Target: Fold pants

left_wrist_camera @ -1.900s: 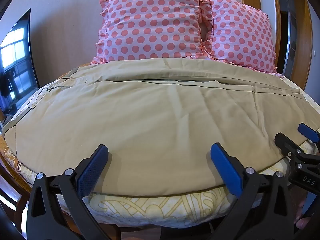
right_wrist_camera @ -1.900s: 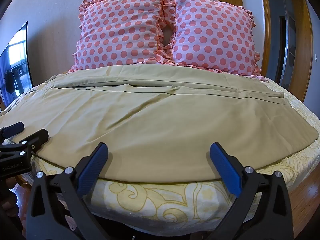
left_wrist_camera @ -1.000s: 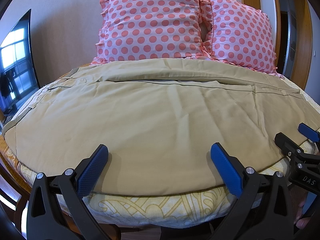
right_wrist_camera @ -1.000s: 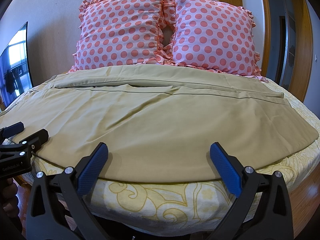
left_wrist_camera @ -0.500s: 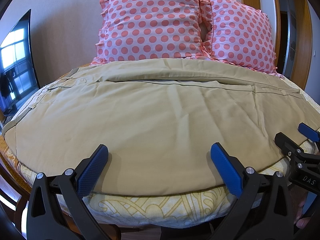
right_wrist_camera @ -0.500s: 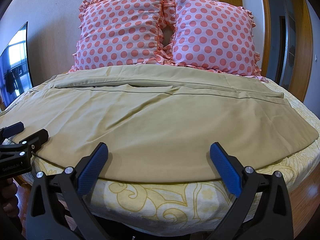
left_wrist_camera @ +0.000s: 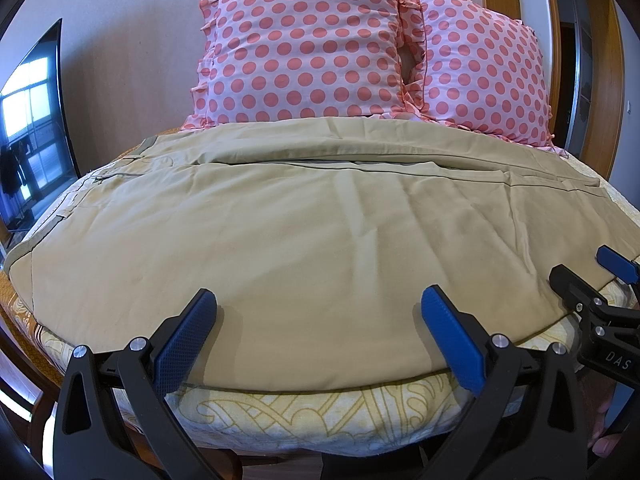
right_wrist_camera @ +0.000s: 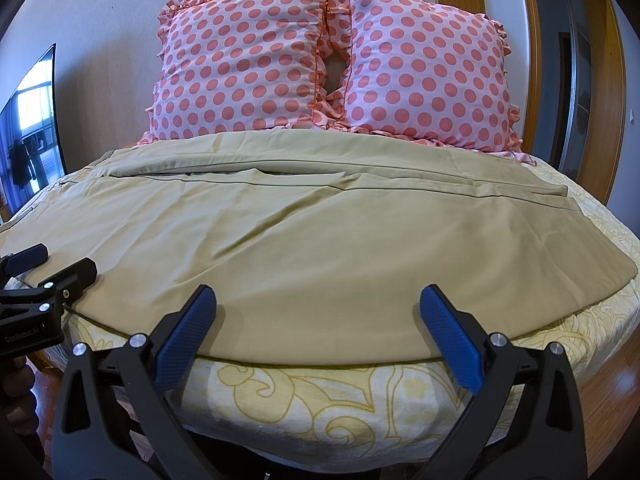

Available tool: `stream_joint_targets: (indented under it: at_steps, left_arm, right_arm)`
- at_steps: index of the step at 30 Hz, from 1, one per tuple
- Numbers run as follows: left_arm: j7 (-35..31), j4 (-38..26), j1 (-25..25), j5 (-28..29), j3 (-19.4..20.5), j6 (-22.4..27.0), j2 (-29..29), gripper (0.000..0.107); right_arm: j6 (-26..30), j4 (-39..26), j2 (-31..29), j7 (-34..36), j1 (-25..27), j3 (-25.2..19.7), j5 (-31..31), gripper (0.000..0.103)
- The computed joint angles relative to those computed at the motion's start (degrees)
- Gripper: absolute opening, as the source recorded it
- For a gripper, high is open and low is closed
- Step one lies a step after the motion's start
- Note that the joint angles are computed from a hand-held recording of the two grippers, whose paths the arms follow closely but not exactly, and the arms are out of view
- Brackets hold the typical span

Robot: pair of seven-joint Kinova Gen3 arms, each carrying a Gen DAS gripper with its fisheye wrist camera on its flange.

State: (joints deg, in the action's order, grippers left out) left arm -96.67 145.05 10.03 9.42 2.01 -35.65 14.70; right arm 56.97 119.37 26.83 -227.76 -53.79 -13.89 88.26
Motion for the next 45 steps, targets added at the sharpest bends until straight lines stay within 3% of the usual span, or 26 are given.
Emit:
stream_joint_targets:
  at_steps: [37,45]
  left_arm:
    - [-0.03,0.04,-0.02,0.02,0.04,-0.12,0.03,0.102]
    - [0.48,-0.80,-1.04,-1.50,0.16,1.98,-0.29,0.102]
  right_arm:
    - [-0.09,0.11,0.14,-0.28,0.15,-0.05,0.22,0.101]
    - [0.56,0.82,0.76,-2.24,0.06,-0.19,1.68,0.101]
